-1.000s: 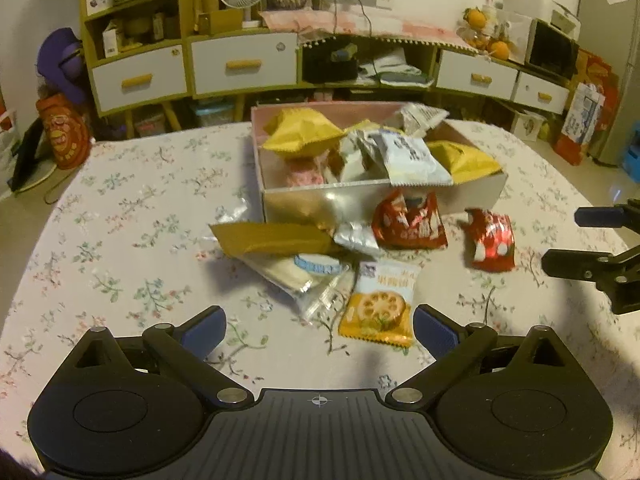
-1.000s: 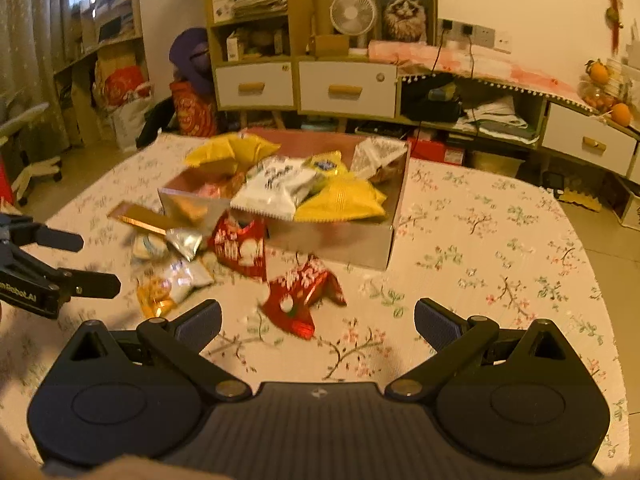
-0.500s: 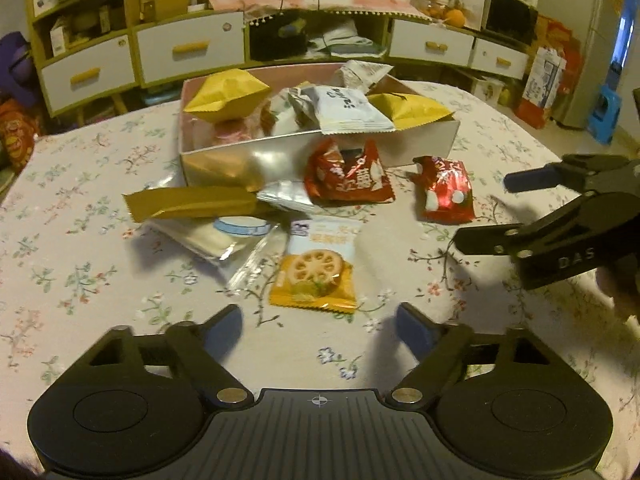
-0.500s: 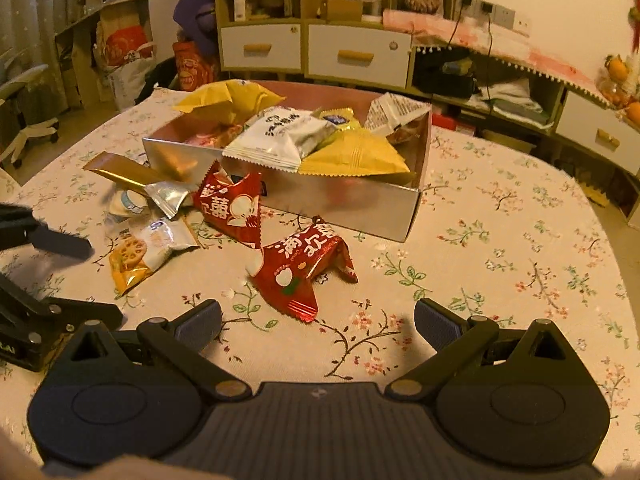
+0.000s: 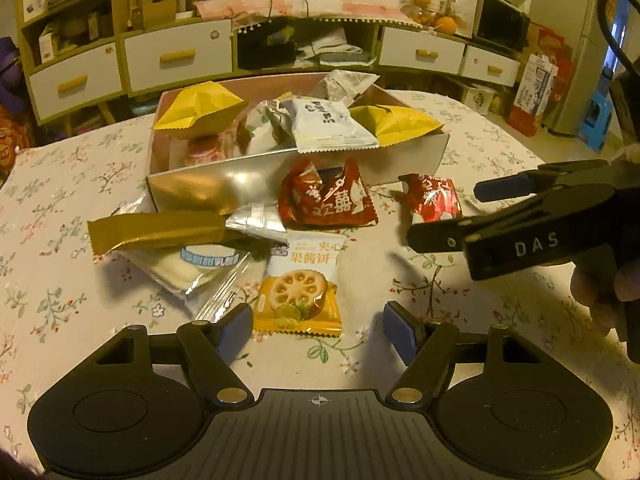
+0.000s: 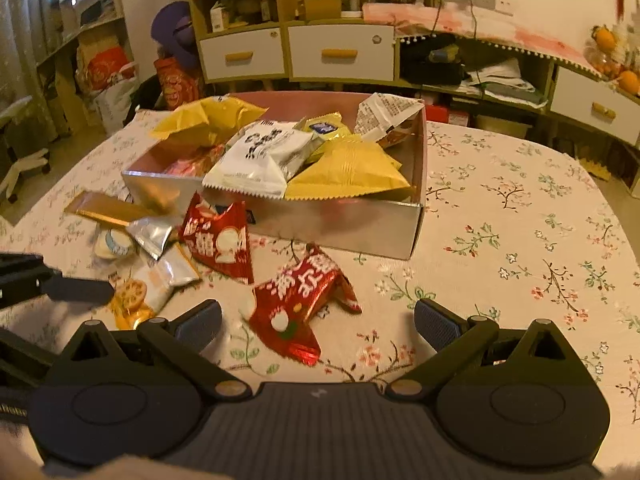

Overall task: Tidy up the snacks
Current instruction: 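Withdraw both tools from the box toward the remaining snacks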

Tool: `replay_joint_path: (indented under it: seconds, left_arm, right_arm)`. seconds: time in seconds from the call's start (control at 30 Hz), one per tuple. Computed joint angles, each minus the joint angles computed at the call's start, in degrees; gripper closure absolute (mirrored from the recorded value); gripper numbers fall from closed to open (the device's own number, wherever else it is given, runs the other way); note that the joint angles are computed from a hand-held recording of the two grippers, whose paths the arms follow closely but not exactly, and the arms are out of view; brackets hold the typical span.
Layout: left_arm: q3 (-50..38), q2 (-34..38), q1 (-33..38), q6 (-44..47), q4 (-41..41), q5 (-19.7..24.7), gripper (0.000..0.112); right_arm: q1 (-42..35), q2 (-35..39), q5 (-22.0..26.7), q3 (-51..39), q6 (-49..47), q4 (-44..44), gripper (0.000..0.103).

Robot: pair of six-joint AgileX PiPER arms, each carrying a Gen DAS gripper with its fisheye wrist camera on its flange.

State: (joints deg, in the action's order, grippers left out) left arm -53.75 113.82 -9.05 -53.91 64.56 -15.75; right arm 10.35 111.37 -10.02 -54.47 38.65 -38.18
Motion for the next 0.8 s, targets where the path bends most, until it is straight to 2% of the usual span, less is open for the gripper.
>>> replay_joint_path:
  seconds: [0.17,0.37,0.47,0.63,0.8]
  left_arm:
    - [-1.14,0.32,-0.38,-1.01,1.01,0.72,0.039]
    - [-2.80,0.82,-0.86,-5.15,5.30,1.26,0.037]
    - [-4.10,1.38,-0.98,-10.32,9.70,1.63,0.038]
    - [-6.03,2.25,-1.35,-16.01,14.77,2.25,0.039]
    - [-7.68,3.17,-1.56,-23.11,20.41,3.32,0.041]
  right_arm:
    - [-0.60,0.53,0.01,-1.07,6.40,-4.41,0.002]
    - [-0.99,1.14,3.11,-2.04,0.08,2.51,0.007]
    - [-2.15,0.70,2.50,-1.51,0.18,1.23,0.007]
    - [-4.52,0.27,0.02,-0.70,11.74,-10.91,0.007]
    - [-4.58,0.82,-0.42,-1.98,23.28,-20.90,0.010]
